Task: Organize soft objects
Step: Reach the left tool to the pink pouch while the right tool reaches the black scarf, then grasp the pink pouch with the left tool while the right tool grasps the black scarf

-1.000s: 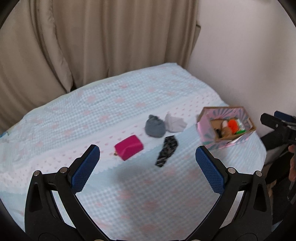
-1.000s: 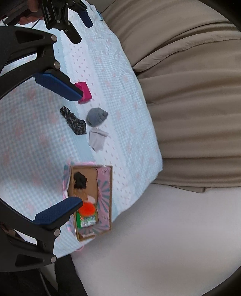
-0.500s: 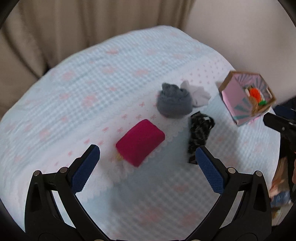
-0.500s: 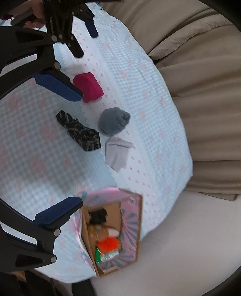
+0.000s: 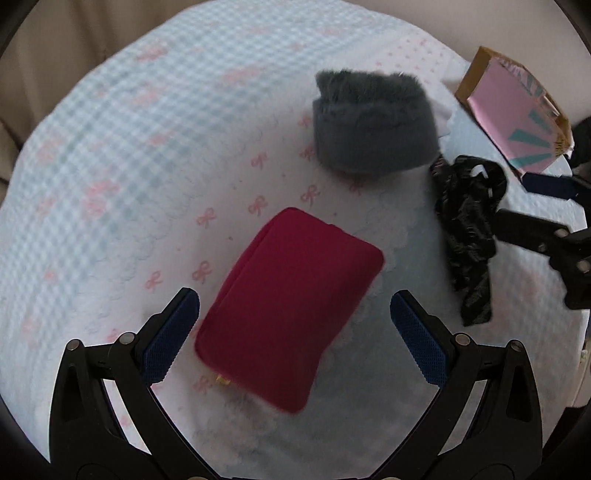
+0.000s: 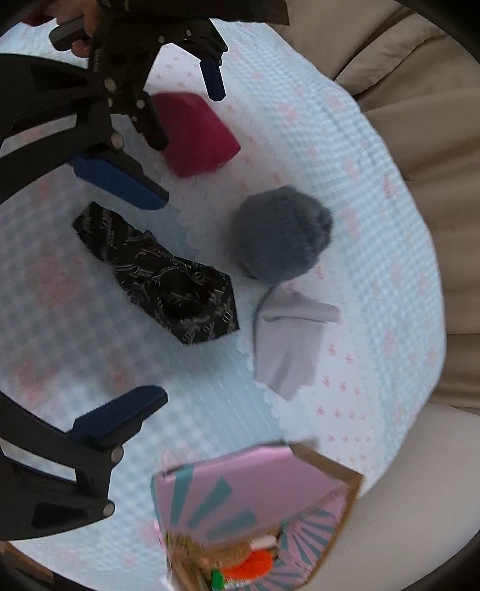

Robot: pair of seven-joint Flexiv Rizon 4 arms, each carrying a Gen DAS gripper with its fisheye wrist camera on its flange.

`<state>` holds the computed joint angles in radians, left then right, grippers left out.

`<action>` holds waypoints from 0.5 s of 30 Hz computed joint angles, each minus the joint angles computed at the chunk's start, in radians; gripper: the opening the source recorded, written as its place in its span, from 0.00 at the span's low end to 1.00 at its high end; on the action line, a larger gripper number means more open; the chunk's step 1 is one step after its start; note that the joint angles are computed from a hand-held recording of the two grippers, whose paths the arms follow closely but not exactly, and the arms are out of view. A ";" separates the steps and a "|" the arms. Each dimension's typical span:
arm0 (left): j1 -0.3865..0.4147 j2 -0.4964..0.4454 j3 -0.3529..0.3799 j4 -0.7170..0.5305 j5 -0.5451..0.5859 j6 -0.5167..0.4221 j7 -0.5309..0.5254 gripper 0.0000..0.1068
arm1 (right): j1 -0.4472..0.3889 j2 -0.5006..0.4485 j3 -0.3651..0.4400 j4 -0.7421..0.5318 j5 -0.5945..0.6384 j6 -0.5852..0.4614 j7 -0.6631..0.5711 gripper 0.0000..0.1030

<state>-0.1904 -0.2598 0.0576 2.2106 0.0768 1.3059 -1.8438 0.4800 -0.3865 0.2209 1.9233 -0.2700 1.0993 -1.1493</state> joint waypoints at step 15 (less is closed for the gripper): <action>-0.033 -0.052 0.041 -0.025 0.014 -0.008 -0.042 0.64 | 0.014 -0.119 0.006 -0.078 0.033 -0.051 0.002 0.48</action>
<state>-0.2229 -0.3116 0.0985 2.1854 0.0910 1.2975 -1.8861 0.4944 -0.5054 0.2272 1.8448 -0.2371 1.0487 -1.1470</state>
